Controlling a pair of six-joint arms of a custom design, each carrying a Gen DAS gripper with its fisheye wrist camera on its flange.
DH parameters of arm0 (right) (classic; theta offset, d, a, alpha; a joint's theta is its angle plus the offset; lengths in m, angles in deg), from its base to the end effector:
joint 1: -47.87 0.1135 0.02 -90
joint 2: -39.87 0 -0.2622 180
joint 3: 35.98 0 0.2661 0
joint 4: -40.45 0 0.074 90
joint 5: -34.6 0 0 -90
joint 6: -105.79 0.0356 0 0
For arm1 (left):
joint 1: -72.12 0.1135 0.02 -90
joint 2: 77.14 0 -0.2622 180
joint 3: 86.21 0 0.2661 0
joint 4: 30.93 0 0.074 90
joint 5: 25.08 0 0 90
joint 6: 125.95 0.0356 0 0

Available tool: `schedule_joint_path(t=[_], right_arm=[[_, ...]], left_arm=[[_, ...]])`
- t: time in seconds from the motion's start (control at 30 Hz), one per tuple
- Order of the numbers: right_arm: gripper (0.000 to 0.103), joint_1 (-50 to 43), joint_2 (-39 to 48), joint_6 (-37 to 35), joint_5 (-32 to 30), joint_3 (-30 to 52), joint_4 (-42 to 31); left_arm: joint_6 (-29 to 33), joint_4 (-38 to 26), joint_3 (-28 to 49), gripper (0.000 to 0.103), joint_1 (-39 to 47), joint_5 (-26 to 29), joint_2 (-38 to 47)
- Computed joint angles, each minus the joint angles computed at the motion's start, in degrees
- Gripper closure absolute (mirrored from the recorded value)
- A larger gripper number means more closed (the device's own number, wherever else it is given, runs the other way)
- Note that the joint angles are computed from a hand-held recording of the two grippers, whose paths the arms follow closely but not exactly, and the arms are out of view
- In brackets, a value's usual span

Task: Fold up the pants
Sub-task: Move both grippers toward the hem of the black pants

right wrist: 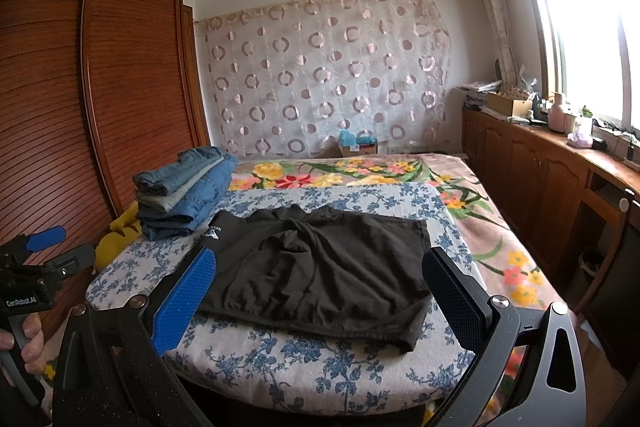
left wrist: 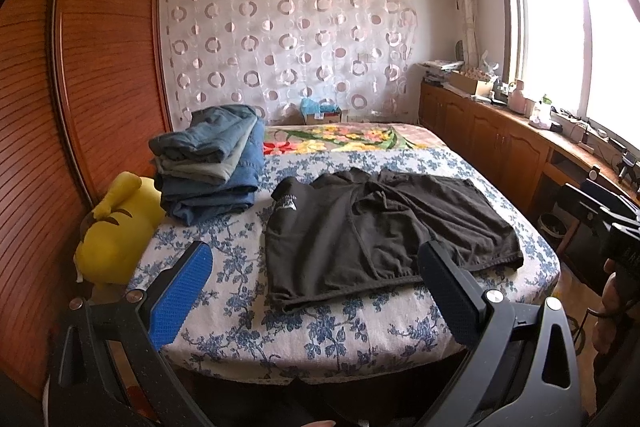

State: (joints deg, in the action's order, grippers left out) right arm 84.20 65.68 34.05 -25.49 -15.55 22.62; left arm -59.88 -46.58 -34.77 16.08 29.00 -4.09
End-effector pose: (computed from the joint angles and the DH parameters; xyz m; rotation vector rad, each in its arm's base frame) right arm 0.1275 0.0718 0.1614 0.0319 1.9211 0.1229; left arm 0.1697 -0.2146 0.2041 0.2516 2.0712 -0.1446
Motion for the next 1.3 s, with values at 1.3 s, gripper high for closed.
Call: schedule_joint_path(t=[1.3], right_arm=[[0.024,-24.3,8.2,-8.0,-23.9,-0.6,-0.4]], left_arm=[[5.9,12.6,-0.3,0.000,13.9,17.1,19.2]])
